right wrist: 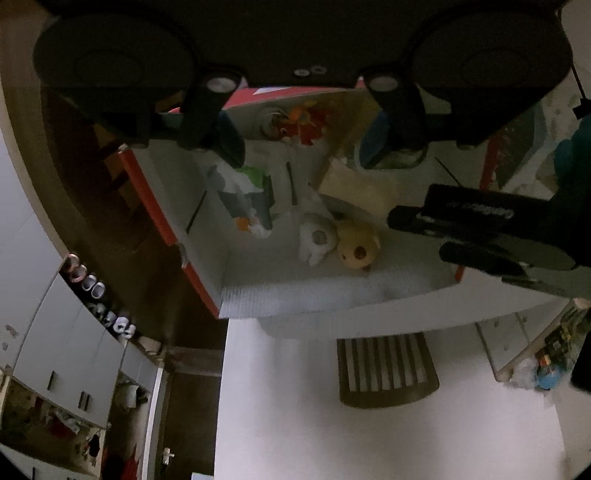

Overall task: Organize objects
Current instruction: 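Withdraw both tools from the red shoebox back over the table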

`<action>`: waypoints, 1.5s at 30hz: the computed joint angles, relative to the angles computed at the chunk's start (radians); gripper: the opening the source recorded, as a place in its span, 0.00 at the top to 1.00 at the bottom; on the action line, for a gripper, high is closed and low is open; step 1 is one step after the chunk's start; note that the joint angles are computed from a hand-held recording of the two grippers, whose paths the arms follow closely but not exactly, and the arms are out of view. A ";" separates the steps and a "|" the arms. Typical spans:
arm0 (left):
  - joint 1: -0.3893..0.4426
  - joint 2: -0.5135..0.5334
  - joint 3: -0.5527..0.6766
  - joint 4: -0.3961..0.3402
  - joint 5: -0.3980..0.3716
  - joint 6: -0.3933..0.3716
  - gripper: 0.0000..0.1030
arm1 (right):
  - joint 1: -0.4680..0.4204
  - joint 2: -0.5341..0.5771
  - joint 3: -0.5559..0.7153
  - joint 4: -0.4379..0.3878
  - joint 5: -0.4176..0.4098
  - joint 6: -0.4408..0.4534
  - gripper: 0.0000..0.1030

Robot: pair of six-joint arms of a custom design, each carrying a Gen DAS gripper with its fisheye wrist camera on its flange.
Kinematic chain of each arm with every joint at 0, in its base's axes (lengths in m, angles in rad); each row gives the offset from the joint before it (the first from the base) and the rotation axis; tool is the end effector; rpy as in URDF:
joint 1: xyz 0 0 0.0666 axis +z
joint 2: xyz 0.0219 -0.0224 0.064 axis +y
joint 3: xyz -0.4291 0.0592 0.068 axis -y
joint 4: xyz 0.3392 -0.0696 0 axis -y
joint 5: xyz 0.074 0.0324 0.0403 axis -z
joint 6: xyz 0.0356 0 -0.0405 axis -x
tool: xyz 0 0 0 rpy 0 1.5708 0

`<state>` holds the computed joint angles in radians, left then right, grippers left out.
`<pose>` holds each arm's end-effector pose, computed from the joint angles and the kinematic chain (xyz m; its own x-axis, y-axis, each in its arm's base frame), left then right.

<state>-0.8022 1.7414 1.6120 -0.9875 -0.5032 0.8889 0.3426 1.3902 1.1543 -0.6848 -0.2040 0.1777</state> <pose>0.3903 -0.3795 0.4035 -0.7686 -0.1836 -0.6128 -0.1807 0.9812 -0.0673 0.3813 0.1432 0.3989 -0.6594 -0.4190 -0.6242 -0.5700 0.8200 0.0517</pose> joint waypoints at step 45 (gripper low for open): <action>-0.225 -0.485 -0.503 -0.004 -0.207 0.321 0.00 | 0.429 -0.170 -0.096 0.038 0.263 -0.343 0.14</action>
<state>-1.0269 1.2563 1.1091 -0.9918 -0.7101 1.2102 0.7713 1.2205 1.0584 -0.6470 0.0588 -0.1649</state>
